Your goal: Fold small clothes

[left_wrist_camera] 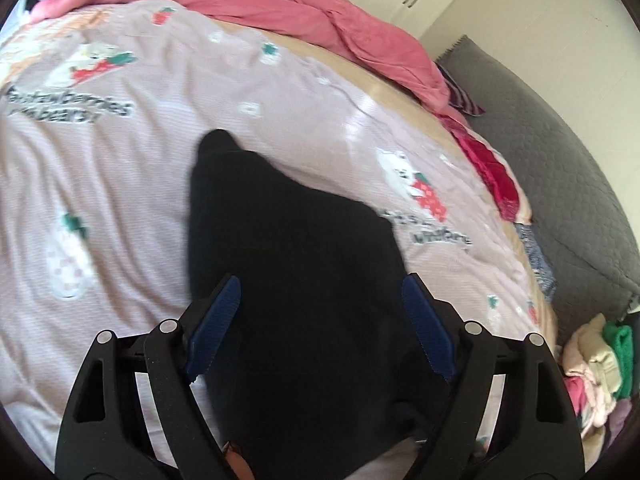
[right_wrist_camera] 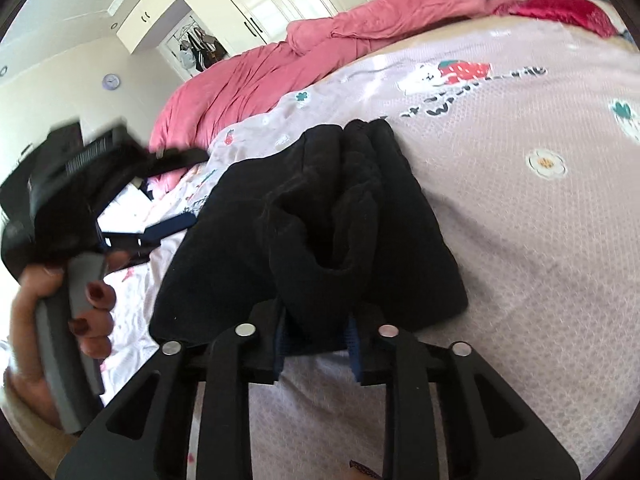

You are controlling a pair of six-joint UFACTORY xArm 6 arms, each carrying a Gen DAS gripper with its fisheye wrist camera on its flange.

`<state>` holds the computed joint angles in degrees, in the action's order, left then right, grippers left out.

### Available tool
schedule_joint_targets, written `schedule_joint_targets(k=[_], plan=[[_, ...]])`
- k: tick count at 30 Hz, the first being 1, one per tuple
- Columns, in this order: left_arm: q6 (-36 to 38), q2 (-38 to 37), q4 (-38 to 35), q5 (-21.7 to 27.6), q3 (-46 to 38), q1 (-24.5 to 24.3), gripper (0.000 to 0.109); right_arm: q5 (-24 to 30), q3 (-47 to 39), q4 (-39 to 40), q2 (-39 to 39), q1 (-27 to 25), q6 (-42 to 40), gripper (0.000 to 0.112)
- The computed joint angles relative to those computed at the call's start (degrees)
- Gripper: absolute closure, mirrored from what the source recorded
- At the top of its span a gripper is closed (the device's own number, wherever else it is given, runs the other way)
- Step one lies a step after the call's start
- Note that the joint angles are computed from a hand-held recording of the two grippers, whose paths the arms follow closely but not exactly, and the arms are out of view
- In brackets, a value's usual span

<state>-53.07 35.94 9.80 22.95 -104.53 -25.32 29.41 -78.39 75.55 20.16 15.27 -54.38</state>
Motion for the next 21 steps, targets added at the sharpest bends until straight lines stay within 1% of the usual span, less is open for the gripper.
schedule_joint_targets(k=[2,3,4,6,7,8,9,11,12,14,15,16,17,18,19,20,21], plan=[[-2.95,-1.13,4.27,2.0,1.71,0.25,0.033,1.77,0.75,0.24,-1.12,-0.83,0.12,0.081],[-3.38,-1.72,4.98,2.5,2.97,0.36,0.033,2.26,1.04,-0.04,-1.67,-1.17,0.43,0.076],[-3.2,-2.28,4.72,2.18,4.35,0.5,0.033,3.24,1.05,-0.21,-1.96,-1.6,0.56,0.064],[-2.14,-3.23,2.82,1.3,7.14,0.88,0.033,5.89,0.52,0.51,-2.28,-3.0,0.85,0.055],[-1.15,-3.46,1.0,0.24,8.24,1.03,0.033,7.73,-0.54,0.16,-1.91,-3.8,1.58,0.046],[-0.32,-3.68,-0.44,-0.66,9.04,1.13,0.033,9.96,-2.14,-0.64,-1.05,-4.65,2.51,0.041],[0.54,-3.82,-1.67,-1.33,9.59,1.18,0.033,13.79,-5.28,-2.29,0.8,-5.81,4.95,0.035],[0.64,-3.78,-1.22,-1.03,9.38,1.09,0.033,19.03,-10.92,-6.07,4.29,-7.15,10.71,0.033],[0.71,-3.8,-1.01,-0.95,9.29,1.04,0.033,22.54,-15.79,-8.54,7.49,-7.68,14.24,0.033],[1.36,-3.86,-1.51,-1.26,9.42,0.88,0.033,24.55,-22.49,-12.62,11.72,-7.47,19.94,0.032],[1.55,-3.94,-1.69,-1.28,9.51,0.8,0.033,27.54,-28.19,-15.22,15.51,-7.44,22.93,0.032],[1.62,-4.0,-1.57,-1.17,9.54,0.73,0.033,29.11,-31.49,-16.72,17.61,-7.4,25.12,0.032],[1.56,-3.83,-1.37,-0.94,9.25,0.65,0.033,30.3,-34.42,-17.64,19.66,-7.36,27.09,0.032],[1.56,-3.88,-1.0,-0.72,9.16,0.59,0.033,33.15,-39.76,-18.27,23.25,-7.31,29.4,0.033],[1.43,-3.84,-0.61,-0.65,9.06,0.52,0.033,34.58,-43.07,-18.77,25.3,-7.2,30.7,0.039],[1.53,-3.84,-0.36,-0.48,8.94,0.46,0.033,34.55,-44.98,-19.58,26.46,-6.89,31.6,0.044],[1.56,-3.75,-0.15,-0.25,8.75,0.39,0.033,34.26,-47.66,-21.32,28.02,-6.29,31.97,0.058]])
